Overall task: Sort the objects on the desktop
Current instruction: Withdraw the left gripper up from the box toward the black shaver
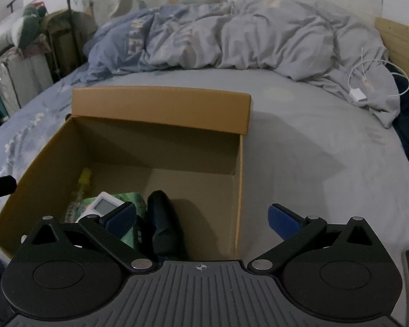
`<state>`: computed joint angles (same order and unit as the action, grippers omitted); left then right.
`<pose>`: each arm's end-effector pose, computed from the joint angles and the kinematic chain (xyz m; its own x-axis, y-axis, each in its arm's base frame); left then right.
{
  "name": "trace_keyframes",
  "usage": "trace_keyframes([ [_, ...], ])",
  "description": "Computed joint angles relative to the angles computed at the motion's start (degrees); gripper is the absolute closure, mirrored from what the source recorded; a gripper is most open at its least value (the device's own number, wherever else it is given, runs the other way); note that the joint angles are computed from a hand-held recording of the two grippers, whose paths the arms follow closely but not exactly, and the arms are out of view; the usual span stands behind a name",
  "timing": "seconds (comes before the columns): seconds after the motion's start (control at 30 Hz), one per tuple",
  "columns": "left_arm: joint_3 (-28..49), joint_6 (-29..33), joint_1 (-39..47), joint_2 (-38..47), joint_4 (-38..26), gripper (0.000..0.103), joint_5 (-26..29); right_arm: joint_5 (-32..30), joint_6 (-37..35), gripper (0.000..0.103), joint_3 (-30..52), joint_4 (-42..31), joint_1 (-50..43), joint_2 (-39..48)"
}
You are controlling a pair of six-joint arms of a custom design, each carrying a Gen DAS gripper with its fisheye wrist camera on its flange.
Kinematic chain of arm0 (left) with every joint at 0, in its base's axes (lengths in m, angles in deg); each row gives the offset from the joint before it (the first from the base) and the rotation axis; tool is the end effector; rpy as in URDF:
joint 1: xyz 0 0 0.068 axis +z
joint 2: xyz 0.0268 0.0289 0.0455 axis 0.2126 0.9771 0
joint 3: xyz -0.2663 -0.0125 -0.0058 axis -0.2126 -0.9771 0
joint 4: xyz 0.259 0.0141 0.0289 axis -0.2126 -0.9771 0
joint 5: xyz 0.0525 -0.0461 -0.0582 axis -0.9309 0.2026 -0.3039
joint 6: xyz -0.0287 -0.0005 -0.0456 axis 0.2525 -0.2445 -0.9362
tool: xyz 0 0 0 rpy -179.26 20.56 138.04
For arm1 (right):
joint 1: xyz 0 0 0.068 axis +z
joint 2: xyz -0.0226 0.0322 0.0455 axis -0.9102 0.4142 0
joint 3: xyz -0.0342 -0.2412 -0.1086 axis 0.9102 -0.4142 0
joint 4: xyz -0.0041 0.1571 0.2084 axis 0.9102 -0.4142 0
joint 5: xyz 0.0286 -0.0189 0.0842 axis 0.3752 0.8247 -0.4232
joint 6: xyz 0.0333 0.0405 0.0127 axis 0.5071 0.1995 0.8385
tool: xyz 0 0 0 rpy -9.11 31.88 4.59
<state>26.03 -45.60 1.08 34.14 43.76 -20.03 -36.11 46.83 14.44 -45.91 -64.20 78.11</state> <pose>0.1413 -0.0220 0.1815 -0.5778 -0.1872 -0.7944 -0.1149 0.9823 -0.1479 0.1920 0.0130 0.2093 -0.6758 -0.1257 -0.7263 -0.2711 0.9587 0.0864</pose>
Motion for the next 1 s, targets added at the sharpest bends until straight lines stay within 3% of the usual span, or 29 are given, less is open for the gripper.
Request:
trace_keyframes([
  [0.8, -0.23, -3.4, 4.57, 2.76, -0.15, 0.0, 4.15, 1.08, -5.04, 0.0, -2.94, 2.76, 3.55, -2.37],
  [1.0, -0.15, -1.28, 6.65, 4.01, 1.94, 0.0, 6.65, 0.55, -5.2, 0.0, -2.8, 3.35, 2.88, -1.71],
])
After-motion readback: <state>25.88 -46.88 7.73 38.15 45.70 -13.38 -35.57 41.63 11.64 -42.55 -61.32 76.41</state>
